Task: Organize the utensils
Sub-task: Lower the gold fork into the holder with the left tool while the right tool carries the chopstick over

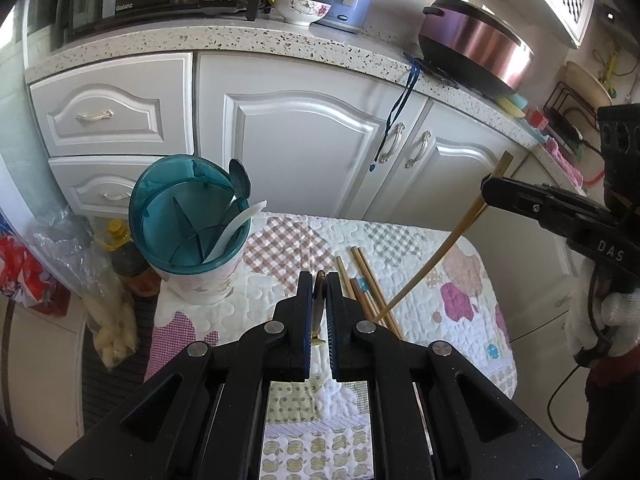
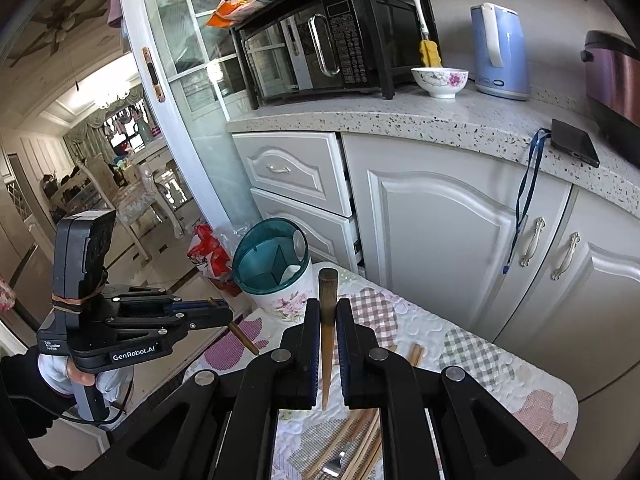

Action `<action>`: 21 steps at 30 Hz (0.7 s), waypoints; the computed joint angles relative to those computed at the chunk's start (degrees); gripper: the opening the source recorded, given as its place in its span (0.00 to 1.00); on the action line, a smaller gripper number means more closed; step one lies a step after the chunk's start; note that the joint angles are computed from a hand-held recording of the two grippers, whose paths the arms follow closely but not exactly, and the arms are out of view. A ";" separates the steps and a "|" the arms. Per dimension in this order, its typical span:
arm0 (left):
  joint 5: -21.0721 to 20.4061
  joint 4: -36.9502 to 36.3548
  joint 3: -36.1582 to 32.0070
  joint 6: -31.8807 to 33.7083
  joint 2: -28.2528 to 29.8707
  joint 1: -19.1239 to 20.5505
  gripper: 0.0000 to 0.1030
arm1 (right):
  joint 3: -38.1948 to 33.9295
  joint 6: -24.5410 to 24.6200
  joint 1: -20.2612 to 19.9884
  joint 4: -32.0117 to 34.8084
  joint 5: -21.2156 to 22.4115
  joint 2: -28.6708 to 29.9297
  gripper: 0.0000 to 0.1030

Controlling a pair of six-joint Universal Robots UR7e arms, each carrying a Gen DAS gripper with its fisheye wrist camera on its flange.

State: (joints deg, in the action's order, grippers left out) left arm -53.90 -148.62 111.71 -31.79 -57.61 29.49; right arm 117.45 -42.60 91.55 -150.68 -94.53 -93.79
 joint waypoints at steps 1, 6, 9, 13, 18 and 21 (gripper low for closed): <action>-0.11 -0.04 0.00 0.02 -0.27 0.02 0.05 | -0.20 0.03 0.15 0.00 -0.10 0.16 0.07; 0.20 0.17 -0.16 -0.04 -3.12 0.06 0.05 | -1.12 -0.26 1.18 0.50 0.19 0.55 0.07; 1.52 1.03 -0.79 -0.35 -4.92 0.21 0.05 | -2.71 -0.05 2.12 1.94 1.17 1.03 0.07; 4.98 2.12 -2.07 -0.37 -6.71 0.52 0.05 | -5.70 0.33 3.83 4.64 4.21 1.93 0.07; 9.56 2.46 -4.30 0.50 -6.55 1.83 0.05 | -9.26 1.14 7.26 2.94 4.81 5.54 0.07; 11.94 2.39 -5.23 1.46 -5.62 2.77 0.05 | -11.58 2.29 8.87 1.01 4.96 8.86 0.07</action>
